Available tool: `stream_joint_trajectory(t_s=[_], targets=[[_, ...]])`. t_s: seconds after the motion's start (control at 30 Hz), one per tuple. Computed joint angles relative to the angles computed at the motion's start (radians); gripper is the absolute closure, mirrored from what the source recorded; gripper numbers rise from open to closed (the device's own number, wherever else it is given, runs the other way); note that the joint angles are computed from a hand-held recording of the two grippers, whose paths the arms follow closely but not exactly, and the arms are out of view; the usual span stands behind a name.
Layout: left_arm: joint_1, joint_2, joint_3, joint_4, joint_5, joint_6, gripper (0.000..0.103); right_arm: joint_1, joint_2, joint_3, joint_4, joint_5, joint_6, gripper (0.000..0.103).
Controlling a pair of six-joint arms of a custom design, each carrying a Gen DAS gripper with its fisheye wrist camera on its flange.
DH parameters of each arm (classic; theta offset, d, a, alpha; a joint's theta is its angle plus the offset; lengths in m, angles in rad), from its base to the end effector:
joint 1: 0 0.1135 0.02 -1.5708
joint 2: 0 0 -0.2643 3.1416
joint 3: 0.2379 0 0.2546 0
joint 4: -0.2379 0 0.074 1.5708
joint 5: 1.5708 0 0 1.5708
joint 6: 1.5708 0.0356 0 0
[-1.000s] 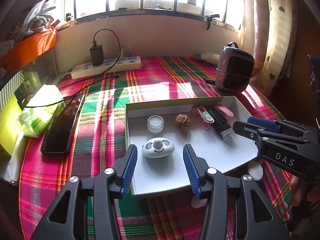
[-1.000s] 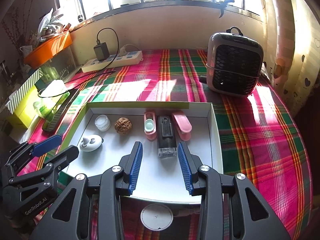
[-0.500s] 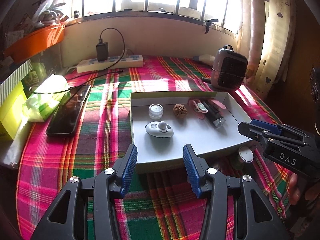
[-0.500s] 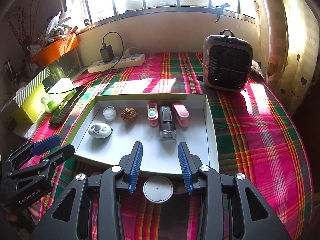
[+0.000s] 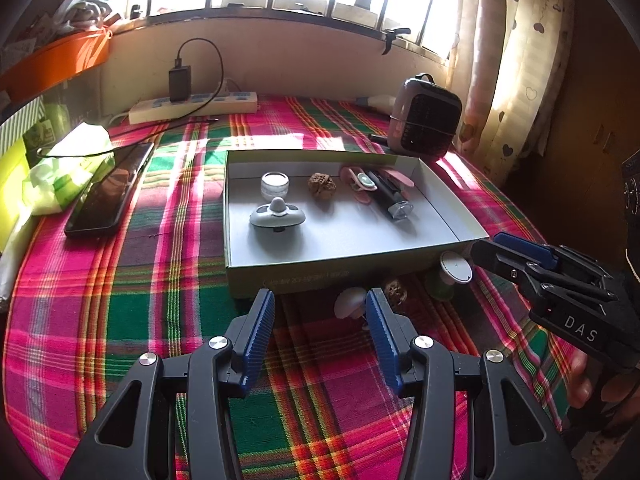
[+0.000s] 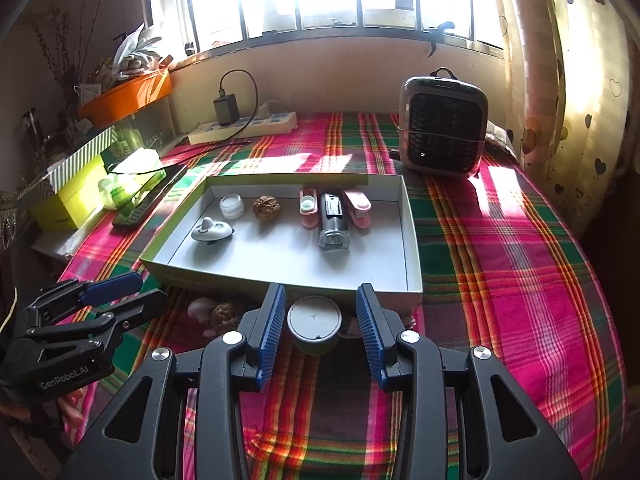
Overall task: Organize objects
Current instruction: 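Withdraw both open tools from the box toward the remaining objects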
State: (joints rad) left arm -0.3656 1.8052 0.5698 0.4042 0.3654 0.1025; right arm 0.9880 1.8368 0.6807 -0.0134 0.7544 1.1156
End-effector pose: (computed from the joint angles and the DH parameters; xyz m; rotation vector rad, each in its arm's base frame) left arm 0.2679 -0.1162 0.0774 0.7232 2.2927 -0.5612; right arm 0.1762 0.2230 0.0742 0.3315 2.2826 -0.0458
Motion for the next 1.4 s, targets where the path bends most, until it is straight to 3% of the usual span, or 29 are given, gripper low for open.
stream_joint_trajectory(t_s=[0.07, 0.43, 1.4], targets=[[-0.003, 0.011, 0.003, -0.005, 0.004, -0.004, 0.057, 0.015, 0.001, -0.011, -0.001, 0.006, 0.023, 0.057], [-0.008, 0.059, 0.012, 0.001, 0.011, 0.002, 0.057, 0.056, 0.037, -0.083, 0.063, -0.021, 0.129, 0.057], [-0.056, 0.161, 0.142, -0.062, -0.017, -0.019, 0.057, 0.018, 0.057, -0.075, 0.101, -0.067, 0.071, 0.057]])
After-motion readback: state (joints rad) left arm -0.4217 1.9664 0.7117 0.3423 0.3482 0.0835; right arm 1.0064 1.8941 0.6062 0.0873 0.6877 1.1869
